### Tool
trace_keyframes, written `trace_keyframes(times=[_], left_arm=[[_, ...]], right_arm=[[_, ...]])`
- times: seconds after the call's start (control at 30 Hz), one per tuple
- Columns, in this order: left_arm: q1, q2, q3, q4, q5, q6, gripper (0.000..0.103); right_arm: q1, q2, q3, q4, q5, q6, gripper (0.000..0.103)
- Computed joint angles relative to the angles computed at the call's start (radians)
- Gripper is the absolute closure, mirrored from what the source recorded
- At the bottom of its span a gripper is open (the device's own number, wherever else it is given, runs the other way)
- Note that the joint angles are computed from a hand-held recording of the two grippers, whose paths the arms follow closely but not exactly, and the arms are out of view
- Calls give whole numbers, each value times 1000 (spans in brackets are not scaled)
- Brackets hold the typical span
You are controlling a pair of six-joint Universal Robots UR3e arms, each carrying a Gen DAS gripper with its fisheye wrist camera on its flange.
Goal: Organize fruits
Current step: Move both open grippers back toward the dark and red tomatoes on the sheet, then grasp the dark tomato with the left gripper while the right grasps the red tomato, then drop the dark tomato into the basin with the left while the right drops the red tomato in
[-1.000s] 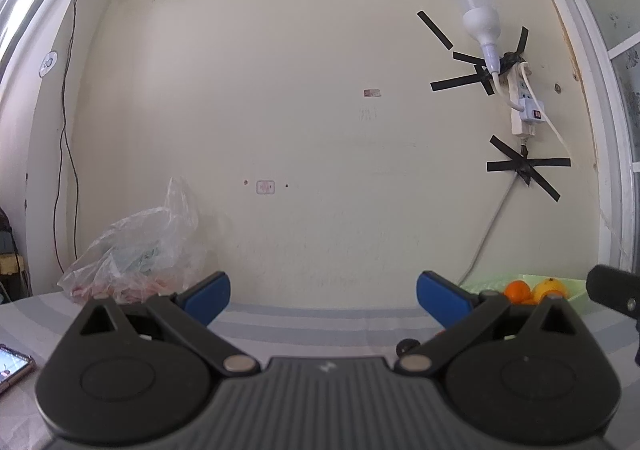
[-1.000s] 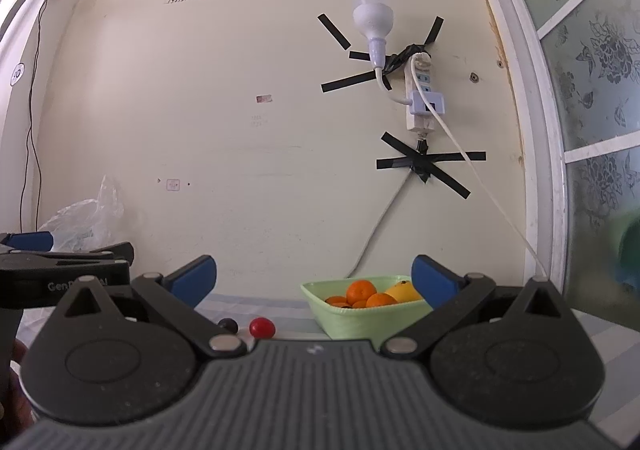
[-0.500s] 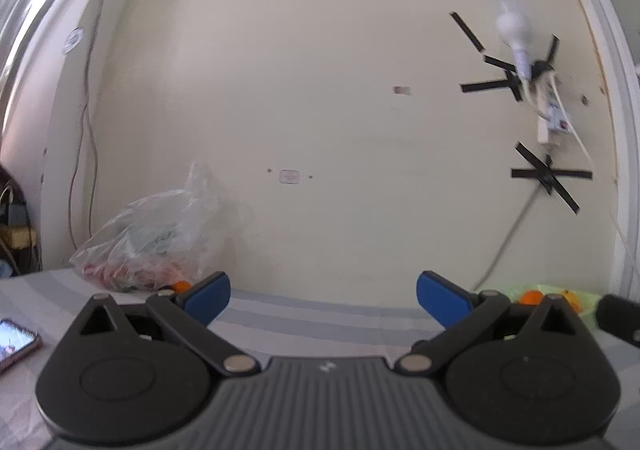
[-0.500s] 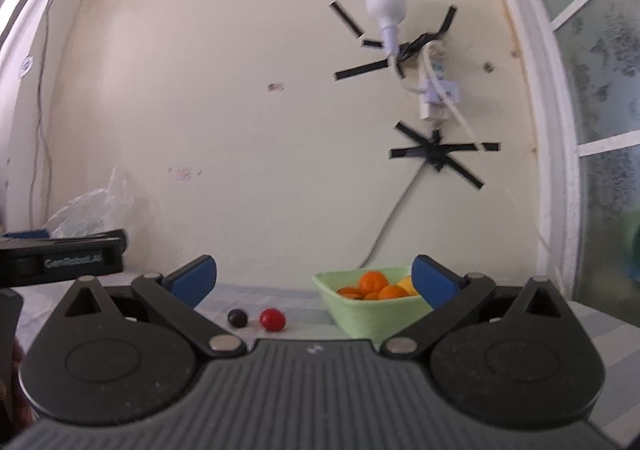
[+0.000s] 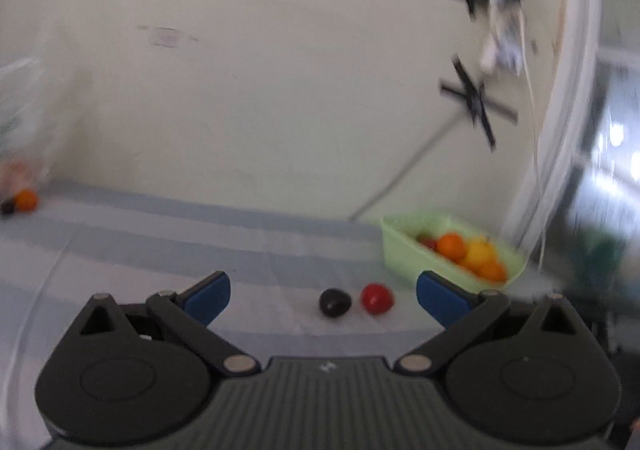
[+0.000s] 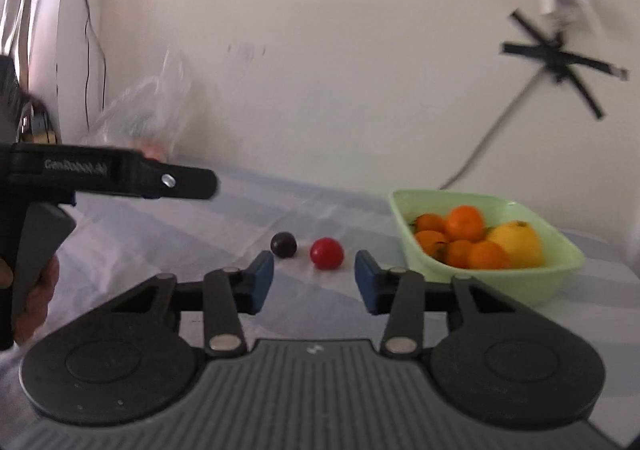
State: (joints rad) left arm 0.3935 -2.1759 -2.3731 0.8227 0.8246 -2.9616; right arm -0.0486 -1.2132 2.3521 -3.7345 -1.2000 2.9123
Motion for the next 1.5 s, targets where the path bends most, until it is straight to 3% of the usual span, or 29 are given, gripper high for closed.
trace_keyframes(times=[0.1,0.2,0.33,0.53,0.77,0.83,0.87,1.0,1.13,1.27,1.5], left_arm=[[-43,11,107,-202,30,109,0],[-54,-8,165,-292,15,166,2],[-69,-18,246,-432,8,264,28],[-80,-11,372,-665,-16,407,44],[-81,-27,591,-1092,-65,588,46],[-82,-55,663,-1185,-71,594,47],[-84,-70,702,-1239,-73,594,52],[-85,-106,774,-1301,-93,563,76],[-83,-66,687,-1238,-95,526,76],[-62,57,468,-1151,-125,524,76],[-91,231,59,-772,-151,501,76]], right_arm=[[60,84,-134,72,-74,-37,59],[92,147,-241,151,-114,-54,59],[86,169,-330,277,-110,-47,59],[94,180,-385,349,-134,-48,65],[104,200,-453,440,-147,-47,66],[106,216,-488,471,-147,-41,67],[106,220,-499,480,-147,-39,68],[96,230,-527,510,-117,-28,72],[68,190,-447,452,-78,-17,72],[11,45,-245,386,-9,-40,72],[-192,-297,186,324,109,-94,72]])
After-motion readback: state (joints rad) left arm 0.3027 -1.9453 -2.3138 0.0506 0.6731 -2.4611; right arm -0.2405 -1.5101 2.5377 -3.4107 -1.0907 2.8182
